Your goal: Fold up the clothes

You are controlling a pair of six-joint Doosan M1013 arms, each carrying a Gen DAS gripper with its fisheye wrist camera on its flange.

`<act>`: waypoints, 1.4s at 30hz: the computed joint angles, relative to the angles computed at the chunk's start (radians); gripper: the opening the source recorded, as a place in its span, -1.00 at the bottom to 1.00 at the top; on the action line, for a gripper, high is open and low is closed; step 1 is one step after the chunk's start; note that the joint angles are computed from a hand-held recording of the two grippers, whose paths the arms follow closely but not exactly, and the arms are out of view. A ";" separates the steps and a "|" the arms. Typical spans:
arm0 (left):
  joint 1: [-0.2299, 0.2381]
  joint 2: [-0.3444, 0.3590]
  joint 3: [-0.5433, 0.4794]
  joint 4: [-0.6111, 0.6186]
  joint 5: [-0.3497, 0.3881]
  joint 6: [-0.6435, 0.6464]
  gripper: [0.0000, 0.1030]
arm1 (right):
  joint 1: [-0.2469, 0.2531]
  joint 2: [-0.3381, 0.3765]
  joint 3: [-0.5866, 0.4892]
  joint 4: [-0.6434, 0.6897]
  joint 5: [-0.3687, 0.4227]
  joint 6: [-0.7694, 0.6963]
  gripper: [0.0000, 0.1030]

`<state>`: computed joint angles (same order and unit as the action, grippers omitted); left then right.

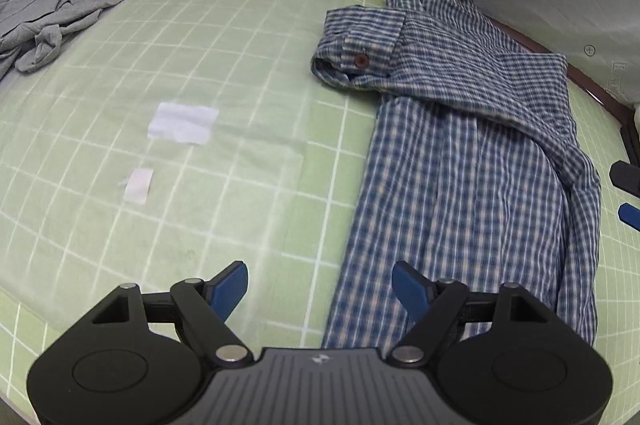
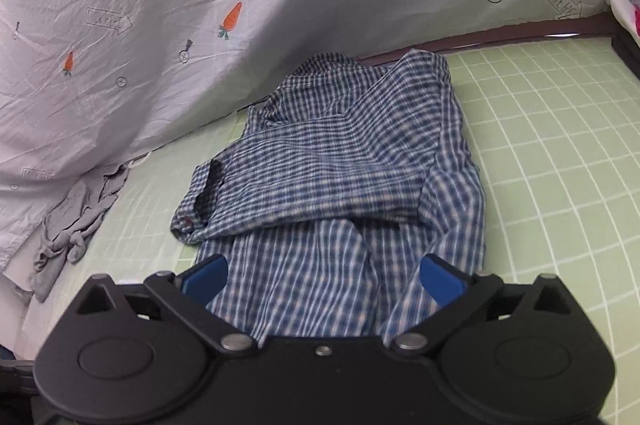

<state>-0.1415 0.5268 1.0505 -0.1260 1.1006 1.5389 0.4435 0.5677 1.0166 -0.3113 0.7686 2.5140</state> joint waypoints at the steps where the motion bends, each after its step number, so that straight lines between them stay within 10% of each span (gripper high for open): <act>1: 0.000 0.012 -0.018 0.001 -0.003 -0.004 0.55 | -0.002 0.016 -0.025 -0.019 0.017 0.008 1.00; 12: -0.005 0.221 -0.338 0.013 0.014 -0.062 0.56 | -0.029 0.226 -0.335 -0.121 0.260 -0.134 0.98; 16: 0.003 0.291 -0.446 0.002 0.030 -0.095 0.56 | -0.033 0.271 -0.402 -0.162 0.294 -0.194 0.43; 24: 0.011 0.440 -0.706 -0.090 0.148 -0.011 0.51 | -0.052 0.375 -0.573 -0.137 0.415 -0.251 0.28; 27: 0.008 0.480 -0.781 -0.119 0.192 0.021 0.44 | -0.063 0.415 -0.645 -0.090 0.466 -0.252 -0.12; 32: -0.006 0.463 -0.745 -0.138 0.171 0.085 0.42 | -0.069 0.425 -0.667 -0.051 0.462 -0.297 -0.83; 37: -0.019 0.422 -0.660 -0.131 0.122 0.129 0.45 | -0.073 0.395 -0.611 -0.045 0.414 -0.312 -0.96; 40: -0.023 0.405 -0.623 -0.118 0.092 0.155 0.19 | -0.072 0.377 -0.584 -0.051 0.390 -0.288 -0.96; 42: -0.023 0.406 -0.625 -0.106 0.086 0.135 -0.41 | -0.074 0.358 -0.555 -0.051 0.362 -0.264 -0.97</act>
<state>-0.1642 0.9328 0.4258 -0.2323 1.1864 1.6741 0.3698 0.9255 0.4614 -0.3624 1.1306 2.2501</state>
